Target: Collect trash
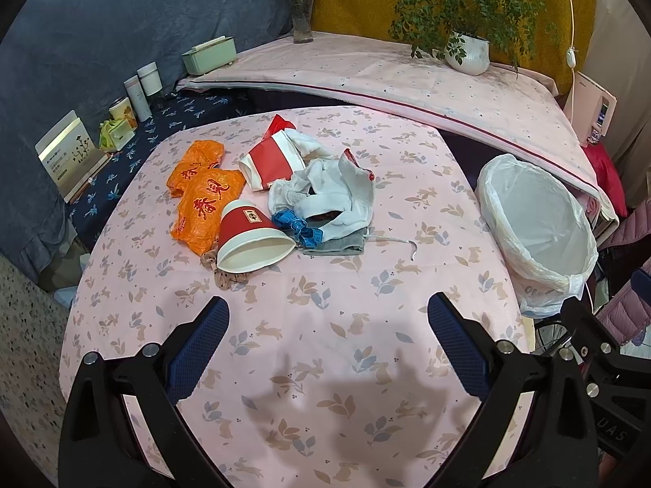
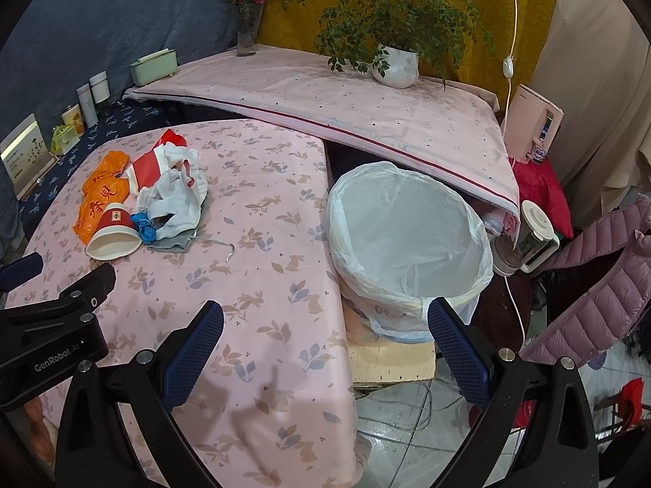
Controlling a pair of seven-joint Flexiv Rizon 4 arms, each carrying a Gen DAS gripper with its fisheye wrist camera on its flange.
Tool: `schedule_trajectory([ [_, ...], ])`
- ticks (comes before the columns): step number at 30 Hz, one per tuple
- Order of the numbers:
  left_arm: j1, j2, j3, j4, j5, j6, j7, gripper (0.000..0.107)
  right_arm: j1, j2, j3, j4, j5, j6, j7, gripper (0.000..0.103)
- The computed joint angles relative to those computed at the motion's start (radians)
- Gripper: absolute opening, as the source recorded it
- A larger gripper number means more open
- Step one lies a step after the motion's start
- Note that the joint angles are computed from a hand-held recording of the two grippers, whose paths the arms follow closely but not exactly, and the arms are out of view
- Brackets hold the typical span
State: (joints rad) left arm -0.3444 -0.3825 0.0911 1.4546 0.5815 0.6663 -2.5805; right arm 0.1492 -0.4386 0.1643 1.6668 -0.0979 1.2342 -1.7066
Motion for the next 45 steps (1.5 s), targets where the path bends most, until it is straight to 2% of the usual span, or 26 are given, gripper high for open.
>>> schedule_trajectory([
  [28, -0.009, -0.018, 0.002, -0.024, -0.009, -0.004, 0.003, 0.094, -0.004, 0.001, -0.001, -0.008, 0.010, -0.003, -0.009, 0.096],
  [45, -0.009, -0.018, 0.003, -0.024, -0.011, -0.003, 0.003, 0.094, 0.009, -0.001, -0.027, 0.013, -0.037, 0.044, 0.064, 0.096],
])
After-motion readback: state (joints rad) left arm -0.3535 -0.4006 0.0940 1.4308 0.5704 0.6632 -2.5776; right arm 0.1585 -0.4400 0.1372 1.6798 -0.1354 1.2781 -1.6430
